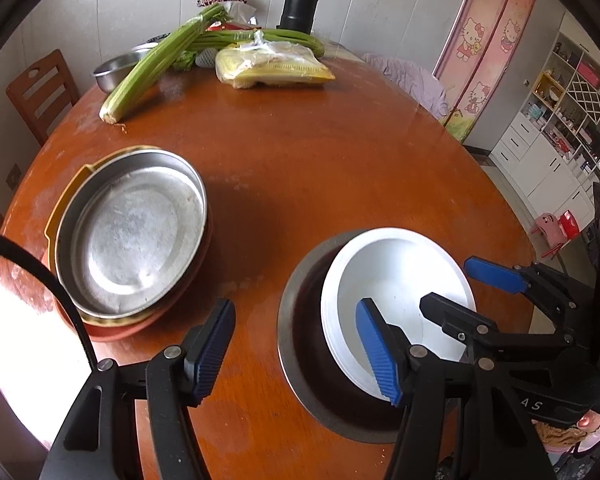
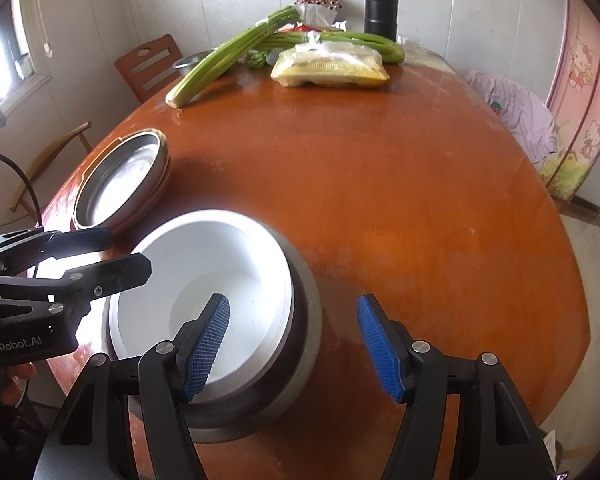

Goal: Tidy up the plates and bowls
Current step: 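Grasp the rim of the steel basin with the left gripper, then lift the steel basin with bowls and carry it toward the plate stack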

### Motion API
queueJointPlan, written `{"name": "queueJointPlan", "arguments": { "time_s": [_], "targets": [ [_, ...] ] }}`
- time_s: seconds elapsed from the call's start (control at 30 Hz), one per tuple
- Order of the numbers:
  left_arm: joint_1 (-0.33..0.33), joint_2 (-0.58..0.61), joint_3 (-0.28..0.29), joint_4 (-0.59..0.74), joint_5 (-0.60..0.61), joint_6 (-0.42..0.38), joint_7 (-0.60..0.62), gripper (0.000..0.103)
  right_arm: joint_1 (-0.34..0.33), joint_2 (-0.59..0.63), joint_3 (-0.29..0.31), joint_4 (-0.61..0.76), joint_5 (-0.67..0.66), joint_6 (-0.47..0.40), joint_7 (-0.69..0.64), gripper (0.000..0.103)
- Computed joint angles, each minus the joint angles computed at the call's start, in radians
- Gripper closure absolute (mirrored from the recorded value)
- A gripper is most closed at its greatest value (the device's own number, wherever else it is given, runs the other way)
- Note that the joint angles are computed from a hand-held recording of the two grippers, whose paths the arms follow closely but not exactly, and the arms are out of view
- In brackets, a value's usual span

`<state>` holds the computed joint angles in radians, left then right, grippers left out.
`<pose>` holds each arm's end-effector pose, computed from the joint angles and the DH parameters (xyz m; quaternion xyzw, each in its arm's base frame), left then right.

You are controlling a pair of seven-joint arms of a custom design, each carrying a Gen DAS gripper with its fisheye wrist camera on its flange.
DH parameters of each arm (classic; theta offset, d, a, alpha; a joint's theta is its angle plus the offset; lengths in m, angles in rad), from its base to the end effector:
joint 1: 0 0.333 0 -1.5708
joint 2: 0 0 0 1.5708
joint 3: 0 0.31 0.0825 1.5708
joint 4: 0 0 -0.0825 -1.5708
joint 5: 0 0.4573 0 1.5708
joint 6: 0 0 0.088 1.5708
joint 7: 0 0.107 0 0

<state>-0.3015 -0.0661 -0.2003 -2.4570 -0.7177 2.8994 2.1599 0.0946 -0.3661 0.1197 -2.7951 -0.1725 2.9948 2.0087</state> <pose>0.5033 -0.2307 0.3088 -0.5144 0.8083 -0.2788 0.0659 0.4462 0.1052 0.3145 -0.6595 0.6973 -0.1733 0.2211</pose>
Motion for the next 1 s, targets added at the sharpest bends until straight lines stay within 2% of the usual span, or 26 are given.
{"name": "queueJointPlan", "arguments": {
  "time_s": [0.43,0.63,0.73,0.83,0.93,1.0],
  "targets": [
    [-0.007,0.009,-0.007,-0.012,-0.007,-0.003,0.001,0.041,0.056,0.001,-0.04,-0.022,0.075,0.03,-0.056,0.035],
    [-0.007,0.01,-0.01,-0.013,-0.018,0.002,0.01,0.039,0.131,0.004,-0.11,-0.032,0.167,0.034,-0.122,0.035],
    [-0.005,0.01,-0.01,-0.015,-0.016,0.004,0.006,0.038,0.153,0.008,-0.126,-0.028,0.206,0.03,-0.152,0.035],
    [-0.002,0.014,-0.009,-0.015,-0.006,-0.004,-0.008,0.038,0.204,0.018,-0.169,-0.02,0.27,0.016,-0.205,0.035],
    [0.007,0.024,-0.015,-0.015,0.062,-0.003,-0.072,0.038,0.214,0.029,-0.17,-0.012,0.311,0.0,-0.235,0.035],
    [0.009,0.029,-0.016,-0.012,0.062,-0.009,-0.075,0.038,0.221,0.03,-0.171,-0.015,0.336,0.002,-0.25,0.035]
  ]
}}
